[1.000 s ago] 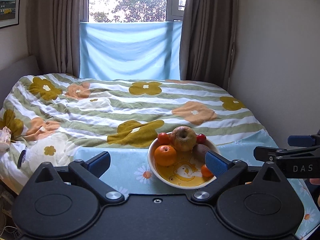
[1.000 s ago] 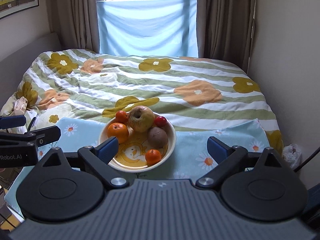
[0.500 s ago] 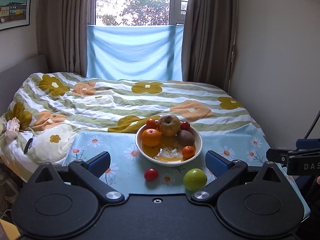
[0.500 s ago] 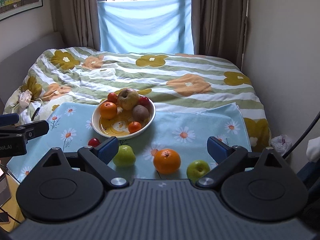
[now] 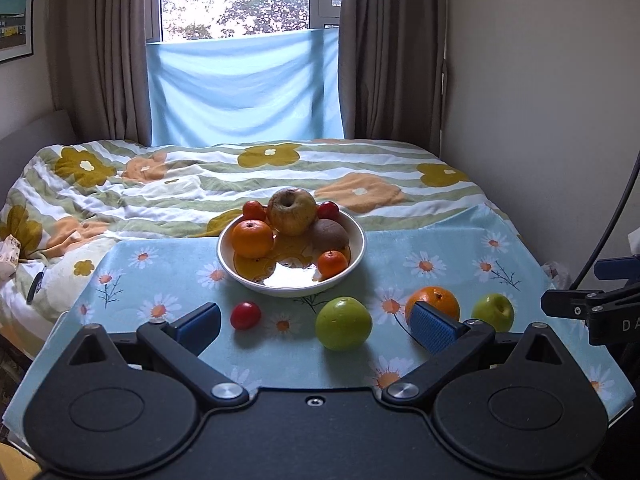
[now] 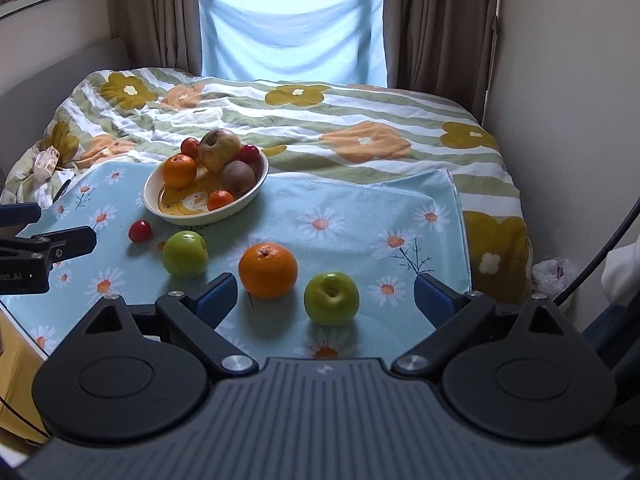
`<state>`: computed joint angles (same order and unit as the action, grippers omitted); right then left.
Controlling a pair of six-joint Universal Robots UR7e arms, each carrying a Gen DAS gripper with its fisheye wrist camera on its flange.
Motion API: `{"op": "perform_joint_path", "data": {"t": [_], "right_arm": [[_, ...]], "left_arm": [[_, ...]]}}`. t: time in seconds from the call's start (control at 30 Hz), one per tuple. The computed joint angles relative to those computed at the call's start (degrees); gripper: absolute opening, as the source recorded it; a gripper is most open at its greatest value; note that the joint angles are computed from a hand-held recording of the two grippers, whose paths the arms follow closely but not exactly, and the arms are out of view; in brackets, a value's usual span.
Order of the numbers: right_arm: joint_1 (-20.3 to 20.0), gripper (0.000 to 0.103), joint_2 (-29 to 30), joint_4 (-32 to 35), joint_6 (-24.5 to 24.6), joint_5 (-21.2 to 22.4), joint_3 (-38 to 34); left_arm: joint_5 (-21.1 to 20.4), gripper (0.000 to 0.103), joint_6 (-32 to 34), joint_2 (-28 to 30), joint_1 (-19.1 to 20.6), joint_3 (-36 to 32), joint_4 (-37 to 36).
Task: Organize fruits
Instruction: 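Lift both open tools away from the bowl toward the green apples, then grasp the large green apple with the left tool while the right tool grasps the smaller green apple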
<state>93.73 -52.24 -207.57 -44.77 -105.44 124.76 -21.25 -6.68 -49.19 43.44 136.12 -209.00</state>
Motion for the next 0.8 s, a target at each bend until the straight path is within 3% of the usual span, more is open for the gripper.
{"op": "perform_joint_path", "data": {"t": [0.47, 0.7, 0.8], "right_arm": [[-5.85, 0.103, 6.1, 1.22, -4.24, 3.41, -4.76], [-6.21, 0.103, 8.33, 2.28, -5.13, 3.5, -7.27], [-6.17, 0.103, 8.83, 2.84, -5.36, 3.57, -7.98]], "left_arm": [[-7.49, 0.095, 17.31, 9.46, 10.89, -10.91, -3.43], [-9.65, 0.094, 20.08, 10.27, 13.59, -14.53, 1.1], [-10.24, 0.084, 20.78, 10.78, 14.29, -15.86, 2.6]]}}
